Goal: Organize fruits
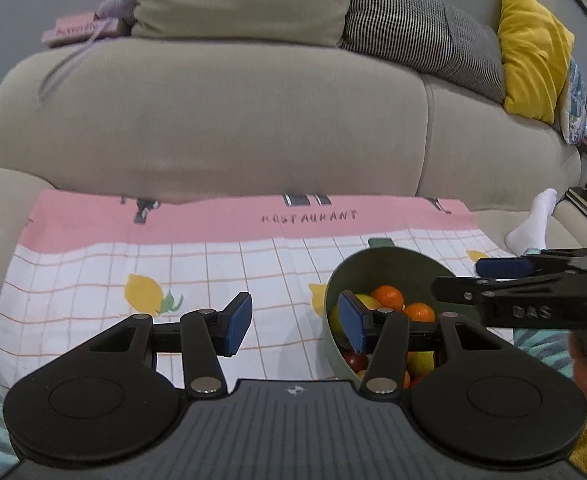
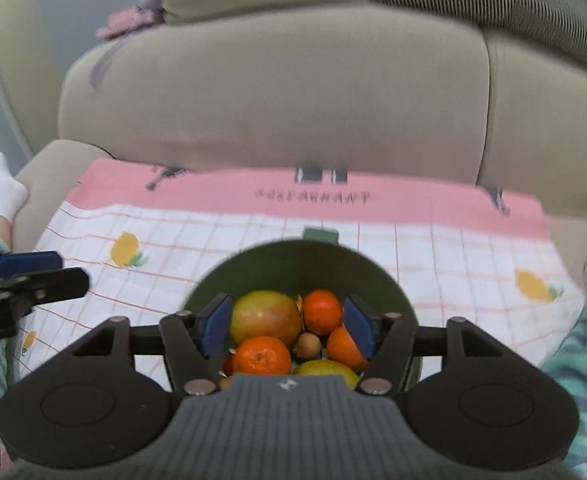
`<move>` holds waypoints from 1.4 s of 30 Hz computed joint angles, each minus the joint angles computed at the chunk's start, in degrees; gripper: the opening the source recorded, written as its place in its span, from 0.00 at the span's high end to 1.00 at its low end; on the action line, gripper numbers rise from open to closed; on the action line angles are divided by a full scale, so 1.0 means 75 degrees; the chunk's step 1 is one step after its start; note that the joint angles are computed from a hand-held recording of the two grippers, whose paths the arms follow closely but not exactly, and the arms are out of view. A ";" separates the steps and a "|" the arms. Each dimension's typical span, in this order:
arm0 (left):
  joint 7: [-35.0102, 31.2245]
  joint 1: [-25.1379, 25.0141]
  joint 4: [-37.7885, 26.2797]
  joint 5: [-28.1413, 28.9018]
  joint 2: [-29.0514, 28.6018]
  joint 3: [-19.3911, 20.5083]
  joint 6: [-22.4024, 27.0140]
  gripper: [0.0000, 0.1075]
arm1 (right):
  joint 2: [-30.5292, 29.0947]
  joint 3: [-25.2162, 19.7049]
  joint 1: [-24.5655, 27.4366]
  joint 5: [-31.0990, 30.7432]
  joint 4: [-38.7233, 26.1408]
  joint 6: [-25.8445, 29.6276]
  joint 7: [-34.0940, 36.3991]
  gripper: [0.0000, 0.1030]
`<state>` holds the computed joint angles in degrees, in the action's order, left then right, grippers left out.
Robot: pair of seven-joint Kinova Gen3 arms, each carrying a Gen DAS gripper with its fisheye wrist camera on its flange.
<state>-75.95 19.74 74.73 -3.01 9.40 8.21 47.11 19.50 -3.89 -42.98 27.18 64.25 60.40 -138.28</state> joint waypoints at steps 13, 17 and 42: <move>0.2366 0.0690 0.1588 -0.3112 -0.1045 0.0308 -0.1147 0.18 | -0.0864 -0.0512 -0.1649 0.3199 0.1488 -0.0035 -0.2284 0.22; 0.3127 0.0752 0.1878 -0.4043 -0.1215 0.0560 -0.1104 0.17 | -0.0940 -0.0730 -0.2000 0.4186 0.1939 0.0293 -0.3130 0.10; 0.2284 0.1103 0.1412 -0.2977 -0.0443 0.0494 0.0745 0.14 | -0.0642 -0.0963 -0.1873 0.3188 0.2295 0.0949 -0.3886 0.04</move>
